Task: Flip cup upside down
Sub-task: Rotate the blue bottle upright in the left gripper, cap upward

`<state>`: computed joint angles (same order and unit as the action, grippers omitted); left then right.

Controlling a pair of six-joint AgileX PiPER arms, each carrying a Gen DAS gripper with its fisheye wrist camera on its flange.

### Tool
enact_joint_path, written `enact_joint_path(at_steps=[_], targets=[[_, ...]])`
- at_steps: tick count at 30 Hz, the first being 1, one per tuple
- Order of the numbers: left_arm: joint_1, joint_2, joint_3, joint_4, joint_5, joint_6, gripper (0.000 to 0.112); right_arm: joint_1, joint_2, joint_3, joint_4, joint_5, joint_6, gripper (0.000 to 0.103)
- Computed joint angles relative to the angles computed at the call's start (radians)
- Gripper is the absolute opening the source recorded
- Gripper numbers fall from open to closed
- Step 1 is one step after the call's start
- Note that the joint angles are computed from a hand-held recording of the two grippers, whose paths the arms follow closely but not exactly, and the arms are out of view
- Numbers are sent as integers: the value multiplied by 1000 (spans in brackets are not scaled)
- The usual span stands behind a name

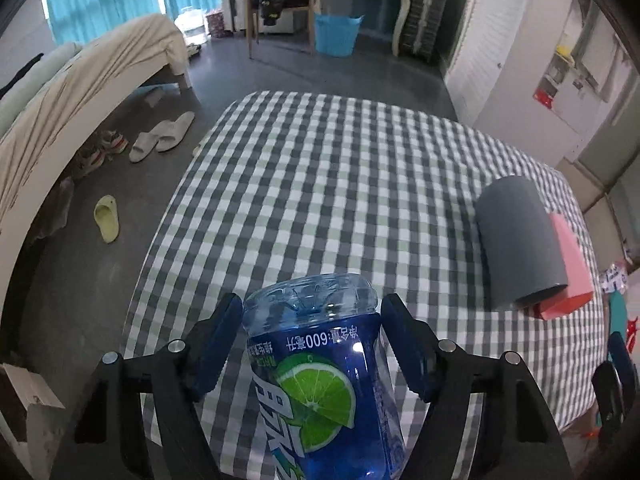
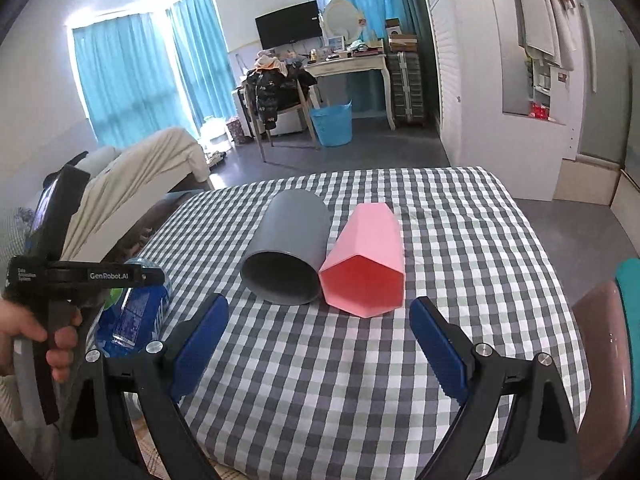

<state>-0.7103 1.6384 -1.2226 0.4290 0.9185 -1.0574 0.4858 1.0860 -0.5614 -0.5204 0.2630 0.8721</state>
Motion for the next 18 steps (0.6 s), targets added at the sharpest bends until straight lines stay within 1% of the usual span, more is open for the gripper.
enact_joint_path(at_steps=[1,3,7,14,18], targets=[[-5,-10,2,10,2,-5,73,-12,-3,12,-4,-14,-2,92],[-24,-32,4,41,6,-21,74,-5,-11,17,-51,-8,52,92],[-83,-72,4,144,23,-73,74,19,-27,14,-115,15,126,92],[-178,-109,19,282,65,-158,74,93,-29,12,-268,70,306,92],[-213,-133,69,307,36,-192,73,127,-31,3,-309,99,354,92]])
